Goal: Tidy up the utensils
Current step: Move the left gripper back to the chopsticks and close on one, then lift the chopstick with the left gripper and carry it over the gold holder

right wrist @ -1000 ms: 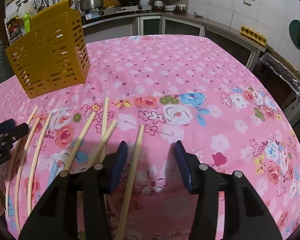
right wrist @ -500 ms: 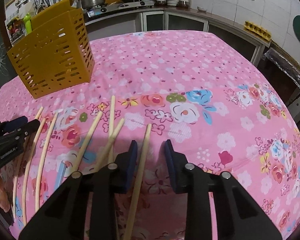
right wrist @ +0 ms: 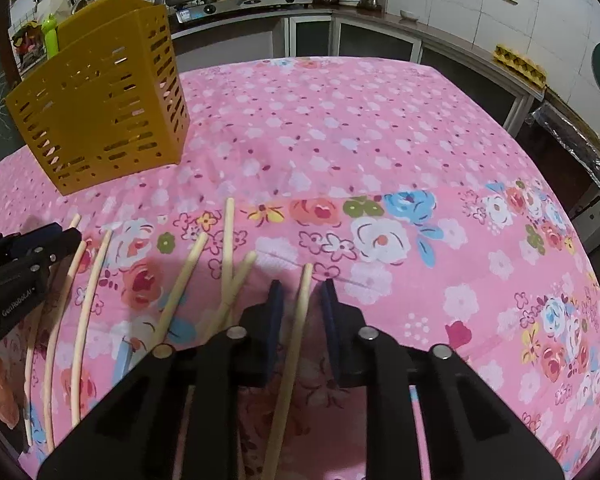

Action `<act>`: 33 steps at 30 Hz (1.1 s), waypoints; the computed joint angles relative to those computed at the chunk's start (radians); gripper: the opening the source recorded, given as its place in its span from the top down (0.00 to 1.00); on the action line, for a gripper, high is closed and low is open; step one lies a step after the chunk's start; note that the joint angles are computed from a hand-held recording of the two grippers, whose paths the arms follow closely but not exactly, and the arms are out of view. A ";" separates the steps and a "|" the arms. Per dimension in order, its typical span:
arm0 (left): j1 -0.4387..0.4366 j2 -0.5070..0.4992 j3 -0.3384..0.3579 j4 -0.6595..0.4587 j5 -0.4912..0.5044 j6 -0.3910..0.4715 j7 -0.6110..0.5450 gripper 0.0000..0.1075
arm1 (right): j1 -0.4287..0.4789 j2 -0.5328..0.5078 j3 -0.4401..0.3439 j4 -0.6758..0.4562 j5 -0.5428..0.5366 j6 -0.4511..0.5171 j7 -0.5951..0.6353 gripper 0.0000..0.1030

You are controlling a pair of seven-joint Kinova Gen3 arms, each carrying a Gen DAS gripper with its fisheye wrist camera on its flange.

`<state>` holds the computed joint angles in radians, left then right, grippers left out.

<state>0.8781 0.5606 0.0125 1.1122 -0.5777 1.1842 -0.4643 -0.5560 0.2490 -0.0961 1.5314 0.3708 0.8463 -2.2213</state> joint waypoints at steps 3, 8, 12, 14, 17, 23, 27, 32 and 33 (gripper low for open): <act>-0.004 -0.009 0.001 0.013 0.004 -0.006 0.003 0.79 | 0.017 0.008 -0.003 -0.018 -0.034 0.009 0.021 0.83; -0.005 -0.009 0.003 0.010 0.001 0.004 -0.001 0.92 | 0.050 0.014 -0.010 -0.034 -0.102 0.003 0.072 0.93; -0.010 -0.022 0.007 0.022 0.010 -0.007 0.007 0.96 | 0.077 0.011 -0.013 -0.031 -0.157 -0.018 0.115 0.94; -0.003 -0.031 0.006 0.037 0.002 -0.008 0.021 0.96 | 0.093 0.009 -0.015 -0.030 -0.190 -0.027 0.139 0.94; 0.007 -0.044 0.005 0.051 -0.014 -0.006 0.045 0.96 | 0.107 0.003 -0.016 -0.027 -0.223 -0.040 0.168 0.94; 0.045 -0.093 0.006 0.093 -0.091 -0.009 0.123 0.96 | 0.123 -0.028 -0.017 -0.011 -0.257 -0.081 0.197 0.94; 0.078 -0.126 0.007 0.125 -0.172 -0.003 0.199 0.96 | 0.140 -0.070 -0.025 0.018 -0.286 -0.142 0.224 0.95; 0.132 -0.165 0.018 0.178 -0.322 0.009 0.339 0.96 | 0.145 -0.141 -0.036 0.081 -0.289 -0.276 0.246 0.95; 0.136 -0.172 0.023 0.188 -0.347 0.012 0.361 0.96 | 0.145 -0.153 -0.039 0.093 -0.287 -0.303 0.247 0.95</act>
